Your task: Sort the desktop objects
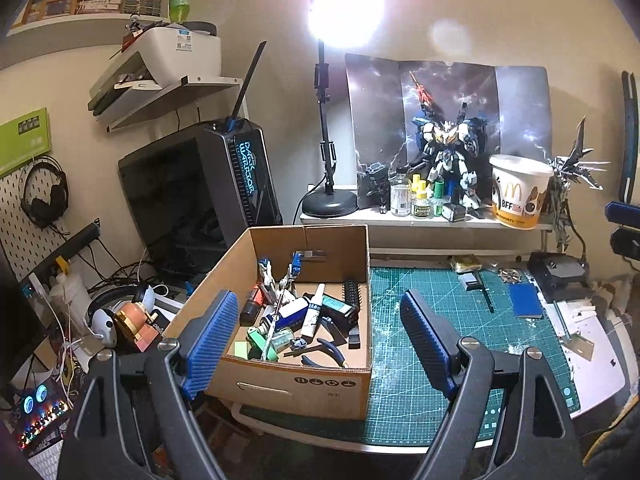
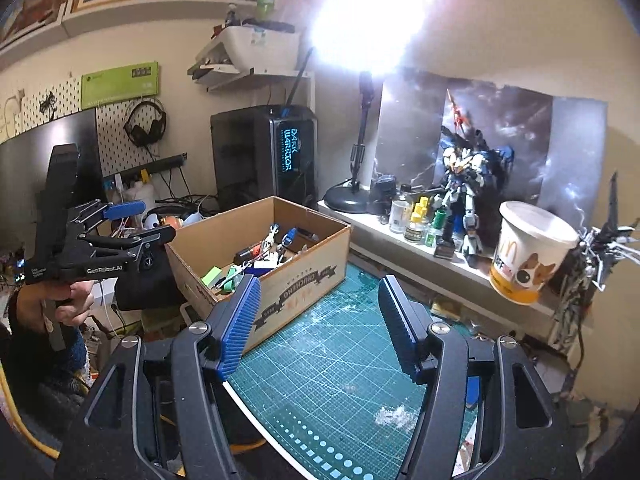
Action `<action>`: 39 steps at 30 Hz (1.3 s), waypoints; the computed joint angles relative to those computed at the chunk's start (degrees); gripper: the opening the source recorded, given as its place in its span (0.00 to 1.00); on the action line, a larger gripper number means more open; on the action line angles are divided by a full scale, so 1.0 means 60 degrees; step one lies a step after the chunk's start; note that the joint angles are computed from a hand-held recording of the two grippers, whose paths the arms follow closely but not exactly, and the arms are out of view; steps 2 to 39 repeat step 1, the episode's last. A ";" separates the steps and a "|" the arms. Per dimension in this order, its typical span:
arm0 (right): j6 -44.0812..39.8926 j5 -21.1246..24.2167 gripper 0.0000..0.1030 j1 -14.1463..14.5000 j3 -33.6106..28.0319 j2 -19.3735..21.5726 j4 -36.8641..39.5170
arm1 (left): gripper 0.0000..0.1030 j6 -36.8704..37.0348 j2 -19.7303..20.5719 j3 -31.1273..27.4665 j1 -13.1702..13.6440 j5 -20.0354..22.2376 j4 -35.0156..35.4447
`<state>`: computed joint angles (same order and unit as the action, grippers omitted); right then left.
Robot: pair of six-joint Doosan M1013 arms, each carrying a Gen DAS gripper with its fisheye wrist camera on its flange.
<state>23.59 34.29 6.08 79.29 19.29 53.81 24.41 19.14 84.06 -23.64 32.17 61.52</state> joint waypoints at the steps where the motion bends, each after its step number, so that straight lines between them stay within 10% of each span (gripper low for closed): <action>1: -0.0010 -0.0013 0.57 -0.0009 0.0042 -0.0030 0.0006 | 0.81 0.0014 0.0003 0.0000 -0.0002 -0.0010 -0.0019; 39: -0.0010 -0.0013 0.57 -0.0009 0.0042 -0.0030 0.0006 | 0.81 0.0014 0.0003 0.0000 -0.0002 -0.0010 -0.0019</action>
